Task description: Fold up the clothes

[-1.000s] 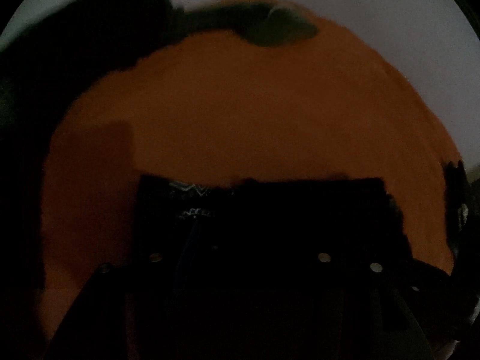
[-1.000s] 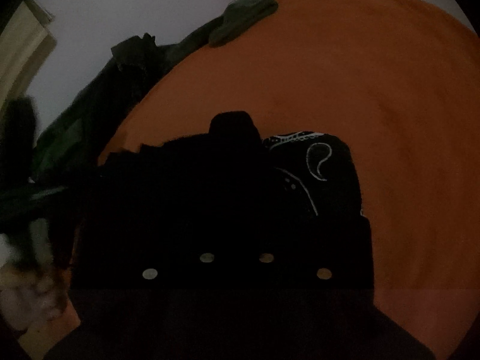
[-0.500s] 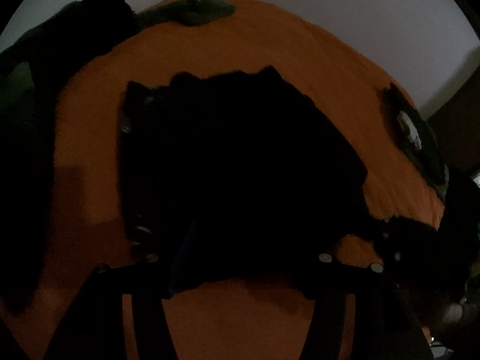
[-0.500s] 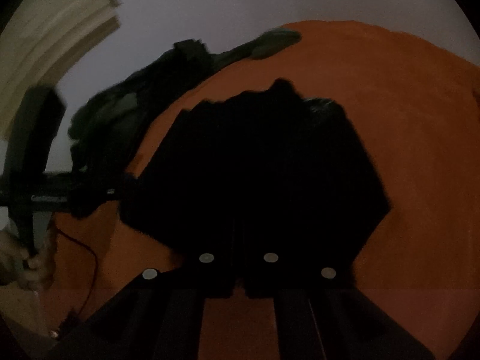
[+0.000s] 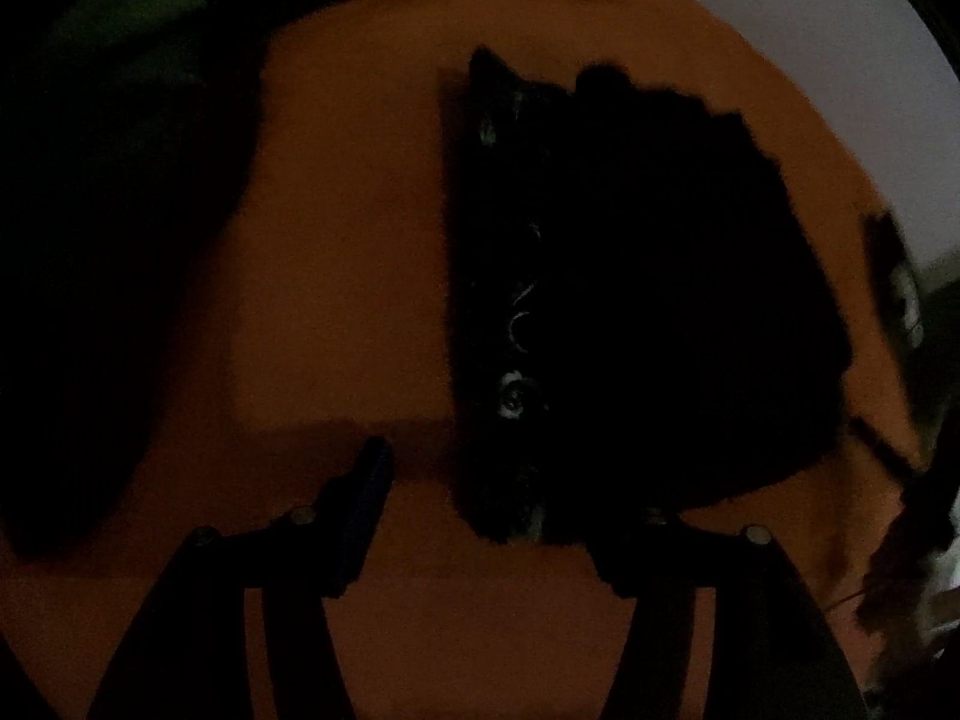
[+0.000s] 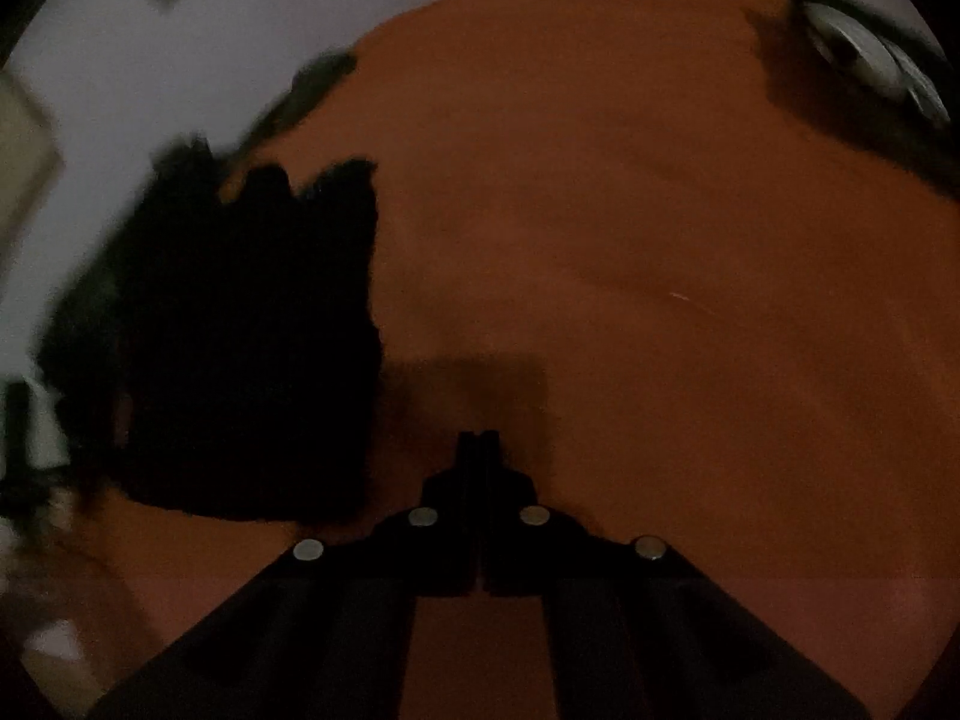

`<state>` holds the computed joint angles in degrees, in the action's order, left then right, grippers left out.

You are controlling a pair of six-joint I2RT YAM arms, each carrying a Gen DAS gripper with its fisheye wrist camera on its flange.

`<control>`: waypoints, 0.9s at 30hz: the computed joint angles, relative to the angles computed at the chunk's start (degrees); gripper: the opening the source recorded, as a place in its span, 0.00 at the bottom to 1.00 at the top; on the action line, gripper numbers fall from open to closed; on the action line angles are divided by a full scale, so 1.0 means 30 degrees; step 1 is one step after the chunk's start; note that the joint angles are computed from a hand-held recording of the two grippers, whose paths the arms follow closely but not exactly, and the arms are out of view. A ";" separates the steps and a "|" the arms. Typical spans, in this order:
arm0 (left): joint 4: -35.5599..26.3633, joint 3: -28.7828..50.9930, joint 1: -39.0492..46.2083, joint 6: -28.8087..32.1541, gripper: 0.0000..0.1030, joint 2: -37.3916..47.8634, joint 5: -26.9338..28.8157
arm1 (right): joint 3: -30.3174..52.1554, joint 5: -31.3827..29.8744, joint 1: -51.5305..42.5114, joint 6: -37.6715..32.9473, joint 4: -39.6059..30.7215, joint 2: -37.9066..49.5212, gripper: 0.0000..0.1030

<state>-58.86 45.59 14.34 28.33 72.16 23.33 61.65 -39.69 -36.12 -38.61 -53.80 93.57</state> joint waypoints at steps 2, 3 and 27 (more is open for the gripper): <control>-0.3498 0.1056 0.1690 0.1690 0.60 0.0236 0.2430 | 0.0494 -0.1868 -0.1129 -0.2509 -0.3646 0.0345 0.08; -0.5038 0.1257 0.2478 0.2625 0.64 0.0591 0.3411 | 0.0662 -0.2654 -0.1652 -0.4058 -0.5667 0.0571 0.15; 0.2648 -0.4495 0.2865 -0.7451 0.20 0.2355 0.8984 | -0.3460 -0.7253 -0.1163 0.1783 -0.2864 0.3685 0.10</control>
<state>-50.91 32.11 22.94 5.98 79.23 50.28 51.27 -61.45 -39.61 -33.26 -62.40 104.63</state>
